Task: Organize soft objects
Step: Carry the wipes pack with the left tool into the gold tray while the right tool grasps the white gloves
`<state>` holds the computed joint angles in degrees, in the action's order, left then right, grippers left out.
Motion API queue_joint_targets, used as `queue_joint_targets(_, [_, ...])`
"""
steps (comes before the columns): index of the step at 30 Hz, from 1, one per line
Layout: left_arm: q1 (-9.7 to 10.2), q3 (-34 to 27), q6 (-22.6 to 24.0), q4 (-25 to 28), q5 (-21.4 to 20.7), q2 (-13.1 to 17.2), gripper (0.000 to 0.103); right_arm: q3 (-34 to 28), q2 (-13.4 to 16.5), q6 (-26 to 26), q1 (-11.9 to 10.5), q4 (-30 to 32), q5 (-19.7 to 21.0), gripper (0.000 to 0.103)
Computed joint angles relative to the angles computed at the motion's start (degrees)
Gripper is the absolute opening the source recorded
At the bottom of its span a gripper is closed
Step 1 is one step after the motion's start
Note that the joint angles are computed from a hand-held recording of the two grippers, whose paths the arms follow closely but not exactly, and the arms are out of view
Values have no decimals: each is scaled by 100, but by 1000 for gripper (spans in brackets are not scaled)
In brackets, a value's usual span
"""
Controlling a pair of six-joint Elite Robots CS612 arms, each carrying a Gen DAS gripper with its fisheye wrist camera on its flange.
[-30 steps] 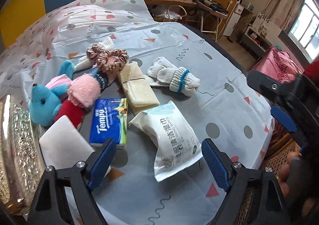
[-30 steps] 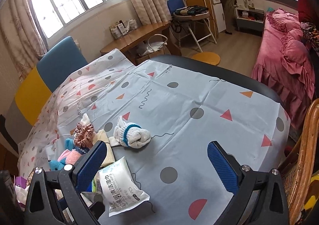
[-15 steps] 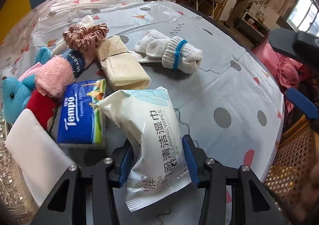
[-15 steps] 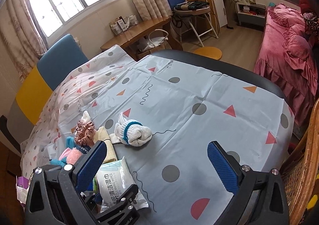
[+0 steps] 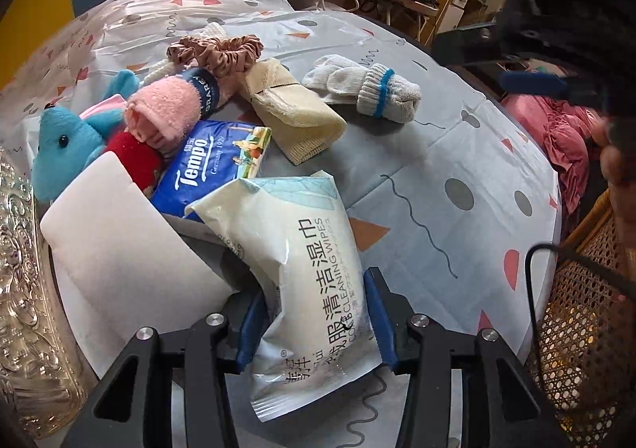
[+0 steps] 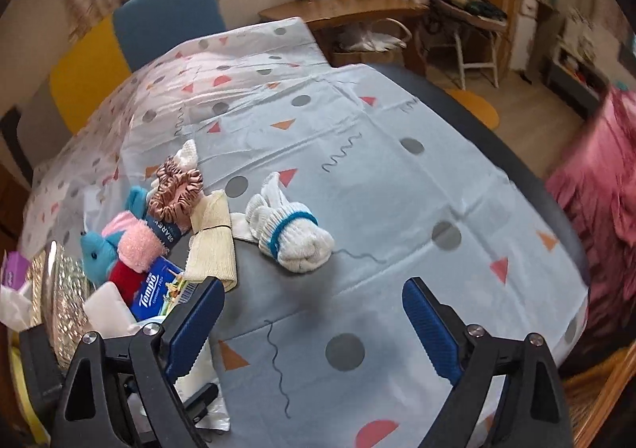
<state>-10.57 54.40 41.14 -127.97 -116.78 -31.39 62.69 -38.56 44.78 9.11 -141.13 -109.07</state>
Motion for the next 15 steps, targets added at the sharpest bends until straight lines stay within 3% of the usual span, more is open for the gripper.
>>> queue_joint_targets(3, [28,-10,-36,19,-69,8,49,-607,281,-1045,-89,625,130,93])
queue_joint_targets(6, [60,28,18,-34,-91,-9,49,-1286,650,-1584,-177,1345,326,93])
queue_joint_targets(8, [64,33,40,-66,-102,0,48,-1721,908,-1744,-232,1843,499,86])
queue_joint_targets(10, [79,30,4,-47,-128,4,48,-2097,1141,-1666,-251,2348,437,65])
queue_joint_targets(11, [95,26,-4,-41,-149,5,48,-2164,1201,-1597,-263,2435,475,46])
queue_joint_targets(15, [131,91,63,-155,-172,-22,47,-1790,1025,-1289,-244,2124,526,44])
